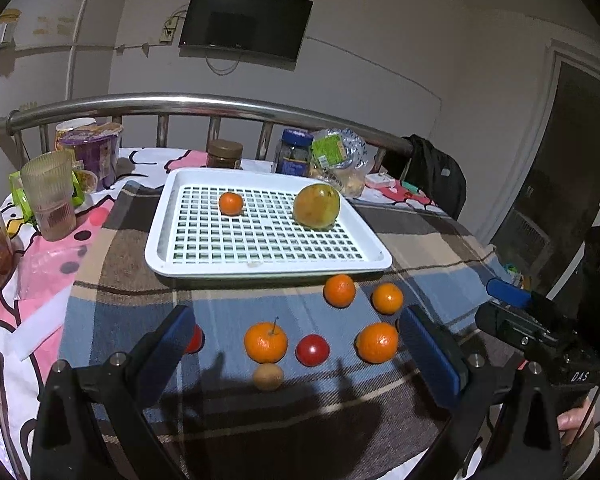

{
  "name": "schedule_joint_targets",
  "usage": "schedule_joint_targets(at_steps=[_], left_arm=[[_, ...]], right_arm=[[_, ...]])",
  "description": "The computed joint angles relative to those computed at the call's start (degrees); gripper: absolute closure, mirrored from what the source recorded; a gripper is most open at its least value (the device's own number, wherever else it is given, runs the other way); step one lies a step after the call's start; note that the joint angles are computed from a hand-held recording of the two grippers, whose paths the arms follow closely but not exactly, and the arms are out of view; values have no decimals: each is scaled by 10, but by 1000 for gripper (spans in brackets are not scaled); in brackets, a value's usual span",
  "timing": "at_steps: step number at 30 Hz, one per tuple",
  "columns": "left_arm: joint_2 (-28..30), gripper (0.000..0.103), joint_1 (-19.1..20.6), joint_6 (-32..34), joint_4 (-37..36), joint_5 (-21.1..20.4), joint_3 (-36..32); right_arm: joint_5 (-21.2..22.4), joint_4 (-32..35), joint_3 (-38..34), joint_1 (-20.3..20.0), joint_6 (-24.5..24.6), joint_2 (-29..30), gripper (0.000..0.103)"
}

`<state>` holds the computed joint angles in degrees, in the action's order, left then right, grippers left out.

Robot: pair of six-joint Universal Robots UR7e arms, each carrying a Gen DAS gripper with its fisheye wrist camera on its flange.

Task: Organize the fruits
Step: 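Withdraw both grippers from the tray back toward the remaining fruits, then grasp a large mandarin with the right gripper while the left gripper grasps a brown kiwi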

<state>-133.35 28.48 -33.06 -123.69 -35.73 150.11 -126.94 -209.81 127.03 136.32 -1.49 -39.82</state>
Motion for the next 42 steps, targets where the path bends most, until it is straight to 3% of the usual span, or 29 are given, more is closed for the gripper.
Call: schedule_joint_targets(at_steps=[15, 29, 32, 37, 42], left_arm=[[6, 0, 17, 0, 31, -25, 3], [27, 0, 97, 53, -8, -80, 14], [50, 11, 113, 72, -34, -98, 15], [85, 30, 134, 91, -60, -112, 15], [112, 43, 148, 100, -82, -106, 13]], right_arm=[[5, 13, 9, -14, 15, 3, 0], [24, 63, 17, -40, 28, 10, 0], [27, 74, 16, -48, 34, 15, 0], [45, 116, 5, -59, 41, 19, 24], [39, 138, -20, -56, 27, 38, 28]])
